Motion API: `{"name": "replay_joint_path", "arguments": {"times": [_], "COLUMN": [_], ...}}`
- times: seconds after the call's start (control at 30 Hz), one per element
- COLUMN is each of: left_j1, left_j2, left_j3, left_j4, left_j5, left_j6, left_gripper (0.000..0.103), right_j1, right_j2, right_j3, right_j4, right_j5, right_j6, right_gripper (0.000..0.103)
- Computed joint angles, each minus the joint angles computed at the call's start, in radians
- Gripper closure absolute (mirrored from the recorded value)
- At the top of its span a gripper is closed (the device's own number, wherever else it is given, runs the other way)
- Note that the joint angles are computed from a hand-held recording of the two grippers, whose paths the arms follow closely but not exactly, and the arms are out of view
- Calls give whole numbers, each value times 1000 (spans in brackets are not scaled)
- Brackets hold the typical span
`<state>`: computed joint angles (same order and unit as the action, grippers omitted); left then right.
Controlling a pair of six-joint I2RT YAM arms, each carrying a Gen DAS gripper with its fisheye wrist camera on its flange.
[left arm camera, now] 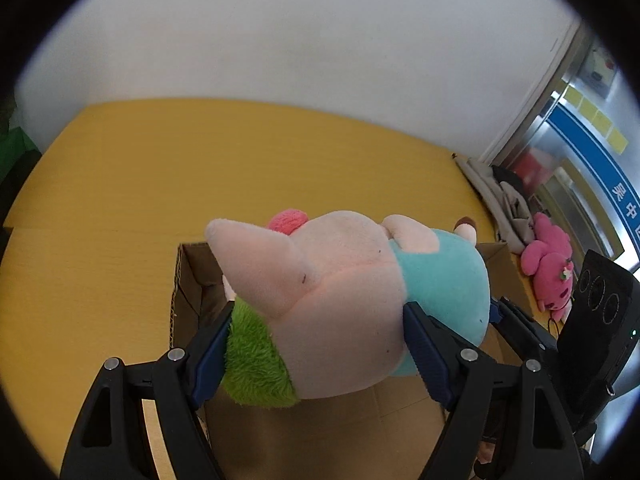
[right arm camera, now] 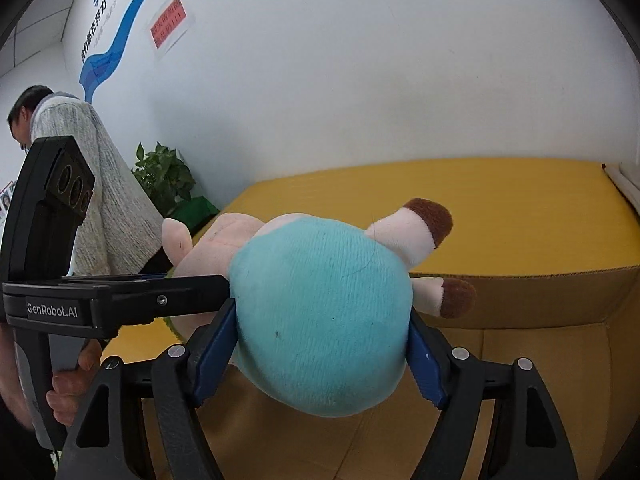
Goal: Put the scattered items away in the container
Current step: 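Lift the plush pig with both grippers and carry it over the box, then lower the plush pig into the box and open both grippers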
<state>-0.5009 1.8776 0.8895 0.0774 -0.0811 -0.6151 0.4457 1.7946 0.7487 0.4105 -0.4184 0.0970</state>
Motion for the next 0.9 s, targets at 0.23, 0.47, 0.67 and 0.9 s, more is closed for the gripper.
{"name": "replay_joint_path", "arguments": {"times": [0.23,0.47,0.67,0.9], "left_j1": [22,-8,-121,-589], "left_j2": [126,75,-237,-606], "left_j3": [32,3,-203,-262], "left_j4": [16,18,50,-344], "left_j5": [-17,-93,-267,-787], "left_j6": [21,-22,-101,-340], "left_gripper": [40,35,23,19], "right_j1": [36,-34,-21,-5], "right_j2": [142,172,-16,-635], "right_j3": [136,155,50,-226], "right_j4": [-126,-167,-200,-366], "right_j5": [73,-3,45,43], "right_j6": [-84,-57,-136,-151], "right_gripper": [22,9,8,0]}}
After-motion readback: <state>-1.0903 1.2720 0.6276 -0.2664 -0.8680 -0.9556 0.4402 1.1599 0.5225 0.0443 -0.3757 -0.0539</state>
